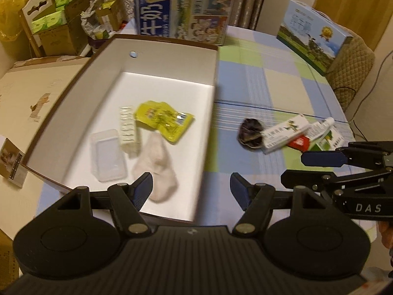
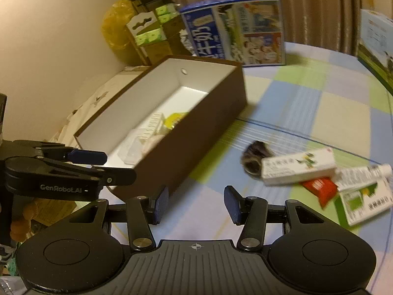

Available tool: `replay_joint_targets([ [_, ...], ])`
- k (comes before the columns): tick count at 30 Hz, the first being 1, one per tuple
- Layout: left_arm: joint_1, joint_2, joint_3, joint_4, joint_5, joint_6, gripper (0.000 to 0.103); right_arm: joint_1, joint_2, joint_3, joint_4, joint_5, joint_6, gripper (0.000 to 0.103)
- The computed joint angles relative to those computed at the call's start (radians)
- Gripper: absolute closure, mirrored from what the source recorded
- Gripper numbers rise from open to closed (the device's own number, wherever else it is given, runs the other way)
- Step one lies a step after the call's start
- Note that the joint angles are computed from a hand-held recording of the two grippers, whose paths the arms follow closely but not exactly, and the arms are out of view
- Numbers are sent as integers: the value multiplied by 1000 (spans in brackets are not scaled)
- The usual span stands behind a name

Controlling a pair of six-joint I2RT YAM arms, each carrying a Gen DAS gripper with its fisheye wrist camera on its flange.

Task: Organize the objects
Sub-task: 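Move both tools toward the white ointment box and green spray box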

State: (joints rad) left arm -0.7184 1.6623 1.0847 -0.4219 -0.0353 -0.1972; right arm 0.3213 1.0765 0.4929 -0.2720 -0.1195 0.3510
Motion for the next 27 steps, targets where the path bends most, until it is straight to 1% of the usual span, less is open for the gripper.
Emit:
replay_joint_targets([
  [10, -147, 34, 24, 3, -42, -84, 38, -215, -208, -84, -169, -95, -105, 55],
  [15, -211, 85, 62, 8, -57, -113, 38, -373, -278, -110, -252, -154, -200, 55],
  [23, -281, 206, 161, 25, -61, -112, 38, -661, -309, -127, -345, -241, -381, 55],
  [27, -301, 269, 217, 29, -57, -101, 38, -768, -300, -127, -365, -267, -438, 55],
])
